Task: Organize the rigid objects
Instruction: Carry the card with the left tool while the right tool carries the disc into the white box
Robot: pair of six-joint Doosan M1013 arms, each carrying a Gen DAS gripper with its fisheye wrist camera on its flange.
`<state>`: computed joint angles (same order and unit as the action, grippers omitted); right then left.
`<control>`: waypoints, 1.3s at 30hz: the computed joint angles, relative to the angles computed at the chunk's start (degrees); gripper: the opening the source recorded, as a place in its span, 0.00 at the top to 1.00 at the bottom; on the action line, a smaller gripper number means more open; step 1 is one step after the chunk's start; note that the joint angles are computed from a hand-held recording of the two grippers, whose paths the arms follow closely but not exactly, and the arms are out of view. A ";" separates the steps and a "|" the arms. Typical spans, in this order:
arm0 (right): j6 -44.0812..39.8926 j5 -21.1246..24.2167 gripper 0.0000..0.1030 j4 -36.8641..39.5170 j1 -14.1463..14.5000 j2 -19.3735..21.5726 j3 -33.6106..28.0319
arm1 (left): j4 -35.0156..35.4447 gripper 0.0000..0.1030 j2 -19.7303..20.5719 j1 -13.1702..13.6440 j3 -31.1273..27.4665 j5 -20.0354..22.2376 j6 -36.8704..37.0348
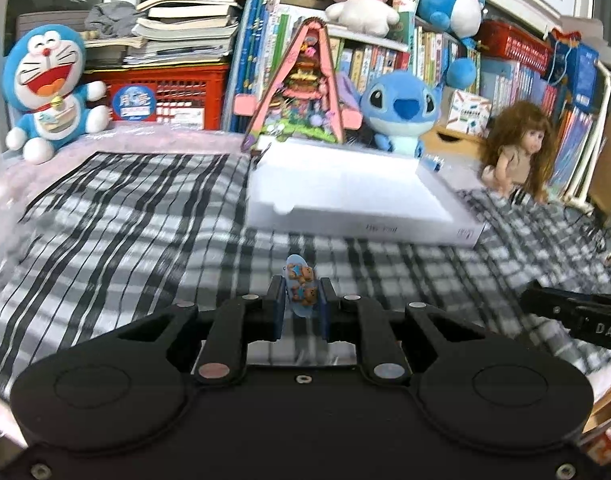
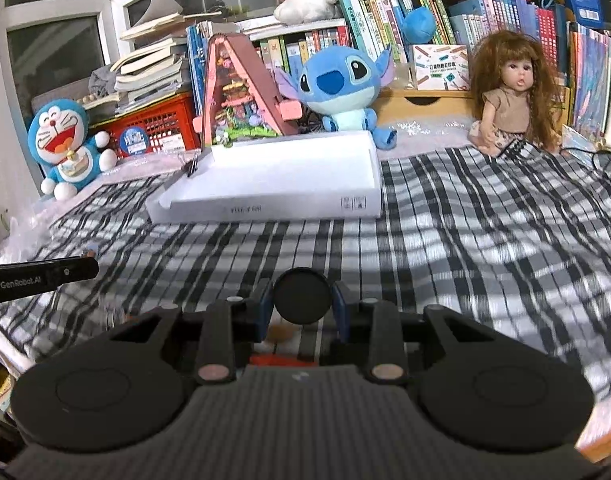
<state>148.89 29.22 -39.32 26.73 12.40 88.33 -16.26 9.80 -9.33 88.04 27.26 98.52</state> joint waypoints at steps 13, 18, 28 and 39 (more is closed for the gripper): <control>-22.90 5.35 0.64 25.29 -6.09 7.09 -14.80 | -0.97 0.85 11.85 -0.02 -19.76 14.05 -2.92; -27.89 14.40 0.64 32.85 -7.98 11.88 -23.09 | 1.61 0.85 16.70 -0.19 -27.35 19.75 -6.49; -29.16 25.02 0.64 31.40 -8.29 19.89 -34.71 | 3.87 0.85 22.74 -0.77 -34.48 25.93 -8.67; -30.28 29.58 0.64 31.06 -8.22 23.43 -38.92 | 3.84 0.85 24.74 -0.81 -35.97 28.32 -8.50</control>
<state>118.61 58.80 -8.27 18.51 35.83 49.40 -12.42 34.54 -10.14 52.07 55.58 90.02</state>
